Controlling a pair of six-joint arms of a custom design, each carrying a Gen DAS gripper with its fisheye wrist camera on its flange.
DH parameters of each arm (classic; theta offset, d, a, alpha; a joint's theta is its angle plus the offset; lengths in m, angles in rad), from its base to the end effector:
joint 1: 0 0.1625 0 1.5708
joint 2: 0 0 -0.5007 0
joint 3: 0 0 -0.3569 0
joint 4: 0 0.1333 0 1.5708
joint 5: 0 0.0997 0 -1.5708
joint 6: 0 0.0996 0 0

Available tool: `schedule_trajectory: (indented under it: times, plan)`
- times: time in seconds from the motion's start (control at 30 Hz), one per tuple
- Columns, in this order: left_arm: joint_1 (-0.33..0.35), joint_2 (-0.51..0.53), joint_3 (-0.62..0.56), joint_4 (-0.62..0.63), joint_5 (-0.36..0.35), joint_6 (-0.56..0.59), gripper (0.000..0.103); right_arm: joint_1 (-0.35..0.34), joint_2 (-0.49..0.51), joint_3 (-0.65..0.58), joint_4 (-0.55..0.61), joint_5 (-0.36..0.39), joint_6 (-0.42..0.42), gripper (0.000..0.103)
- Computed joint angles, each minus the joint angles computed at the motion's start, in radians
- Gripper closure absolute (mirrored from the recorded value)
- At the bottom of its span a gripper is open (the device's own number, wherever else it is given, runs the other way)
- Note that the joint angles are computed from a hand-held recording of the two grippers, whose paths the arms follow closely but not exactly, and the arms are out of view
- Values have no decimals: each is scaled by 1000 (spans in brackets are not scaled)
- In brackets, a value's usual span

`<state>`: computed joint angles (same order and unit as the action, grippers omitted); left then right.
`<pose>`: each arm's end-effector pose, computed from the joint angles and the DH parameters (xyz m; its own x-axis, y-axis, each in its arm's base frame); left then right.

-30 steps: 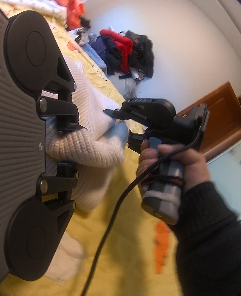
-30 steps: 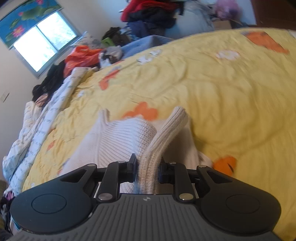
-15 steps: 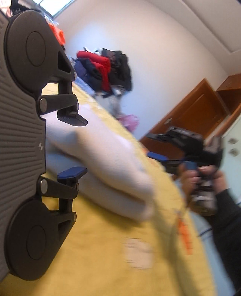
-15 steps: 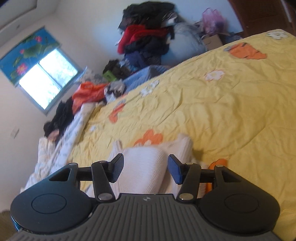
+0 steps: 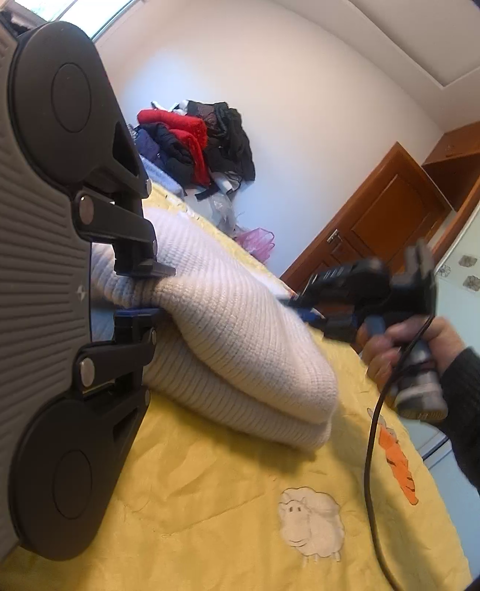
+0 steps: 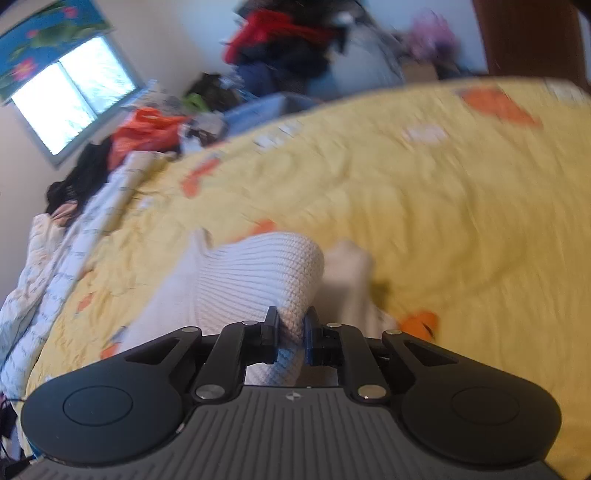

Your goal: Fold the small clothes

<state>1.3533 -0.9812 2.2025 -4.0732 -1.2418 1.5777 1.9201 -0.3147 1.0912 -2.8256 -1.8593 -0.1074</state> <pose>0.0495 -0.5429 0.3120 0.0685 0.2796 -0.9577 0.9904 0.0962 0.0989 0.3940 -0.7751 0.0285 -0.9076 -0.2933 0.3005 -0.4034 0.8074 -0.4305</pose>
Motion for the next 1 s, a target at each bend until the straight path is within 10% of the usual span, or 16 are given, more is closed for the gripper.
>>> schedule_trajectory:
  times: [0.13,0.23,0.4,0.5,0.7,0.87,1.0]
  plan:
    - [-7,-28,15,11,-23,-97,82,-4,11,60,-120,-5,-5,85]
    - [-10,-152,52,184,-46,-168,72,-3,2,98,-188,6,6,60]
    - [11,-338,-15,519,-81,-445,12,-23,-75,247,-368,128,61,10]
    - [23,-352,-142,700,-9,-759,14,-41,-100,286,-377,129,79,7]
    - [161,-240,-507,1208,-178,-1380,18,-64,-80,260,-258,165,155,8]
    - [224,-159,-648,1421,-377,-1602,30,-37,-35,210,-173,119,123,10]
    - [190,-154,-643,1390,-305,-1587,54,-10,-27,213,-197,79,79,39]
